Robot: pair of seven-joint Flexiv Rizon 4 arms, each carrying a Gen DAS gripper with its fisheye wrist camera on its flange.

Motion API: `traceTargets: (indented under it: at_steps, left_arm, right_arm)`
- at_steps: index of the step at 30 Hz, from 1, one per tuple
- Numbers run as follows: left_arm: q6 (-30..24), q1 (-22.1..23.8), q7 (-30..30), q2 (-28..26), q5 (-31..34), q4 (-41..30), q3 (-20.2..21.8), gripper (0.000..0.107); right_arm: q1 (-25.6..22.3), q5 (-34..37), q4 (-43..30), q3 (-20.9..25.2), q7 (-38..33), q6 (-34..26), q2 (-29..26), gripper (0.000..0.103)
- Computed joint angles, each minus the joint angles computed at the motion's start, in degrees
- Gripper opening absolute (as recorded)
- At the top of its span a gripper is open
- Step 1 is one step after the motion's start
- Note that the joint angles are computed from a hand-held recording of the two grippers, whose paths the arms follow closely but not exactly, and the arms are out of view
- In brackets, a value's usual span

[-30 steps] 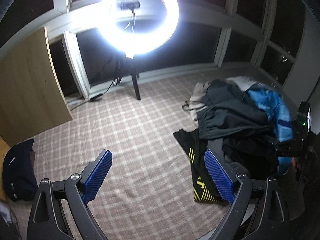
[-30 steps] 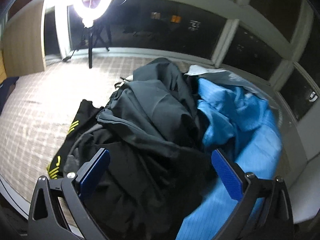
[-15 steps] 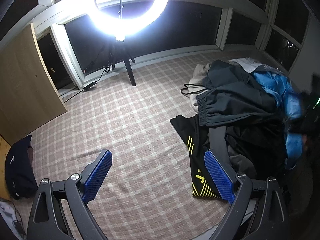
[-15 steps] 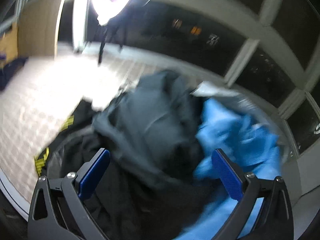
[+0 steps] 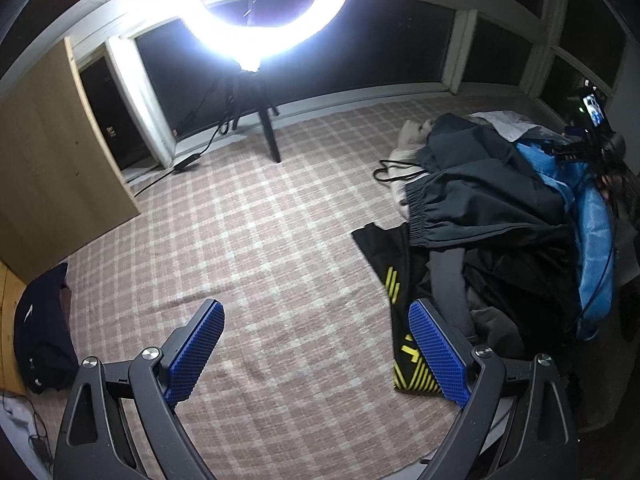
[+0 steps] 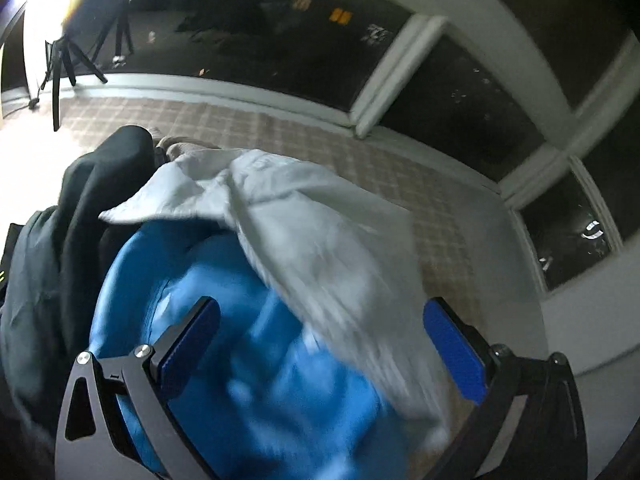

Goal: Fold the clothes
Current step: 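Reach into the clothes pile and grasp the white shirt with the right gripper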

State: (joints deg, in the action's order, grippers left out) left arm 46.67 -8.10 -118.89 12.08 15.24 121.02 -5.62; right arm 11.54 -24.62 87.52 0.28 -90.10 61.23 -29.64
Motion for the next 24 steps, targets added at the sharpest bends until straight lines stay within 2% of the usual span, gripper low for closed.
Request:
traceTargets:
  at_steps: [2, 3, 4, 5, 6, 7, 12, 20, 24]
  left_arm:
    - [-0.23, 0.26, -0.25, -0.07, -0.25, 0.26, 0.31, 0.094]
    - [-0.35, 0.37, -0.26, -0.13, -0.56, 0.37, 0.51, 0.094]
    - [-0.39, 0.43, -0.17, -0.13, -0.71, 0.46, 0.61, 0.094]
    - [-0.39, 0.46, -0.07, -0.08, -0.71, 0.56, 0.65, 0.094]
    - [-0.39, 0.49, 0.04, -0.02, -0.72, 0.66, 0.68, 0.094]
    - [-0.39, 0.53, 0.15, 0.03, -0.72, 0.76, 0.72, 0.094]
    - [0.41, 0.72, 1.18, -0.49, -1.20, 0.53, 0.91, 0.094]
    - [4.46, 0.07, 4.16, -1.34, -3.79, 0.06, 1.35, 0.094]
    - [5.41, -0.10, 5.49, -0.31, -4.43, 0.33, 1.45, 0.094]
  right_arm:
    - [-0.44, 3.24, -5.34, 1.59, -0.12, -2.55, -3.26, 0.101]
    - [-1.23, 6.29, -9.08, 3.19, -0.51, -5.25, -5.08, 0.073]
    - [-2.25, 9.67, -12.50, 5.01, -1.32, -8.84, -6.50, 0.019]
    - [-3.02, 12.67, -15.20, 6.13, -1.35, -11.56, -7.28, 0.005]
    - [-3.69, 15.36, -17.63, 6.95, -0.93, -13.82, -7.93, 0.006]
    - [-4.00, 17.07, -18.20, 7.12, -1.00, -13.46, -7.81, 0.006]
    - [-4.25, 19.99, -17.69, 5.09, 3.63, -4.46, -3.74, 0.005]
    - [-2.84, 15.02, -26.25, 1.77, 9.61, 4.59, 2.57, 0.004]
    - [-2.07, 13.20, -31.63, 2.47, 10.00, 4.40, 5.19, 0.004]
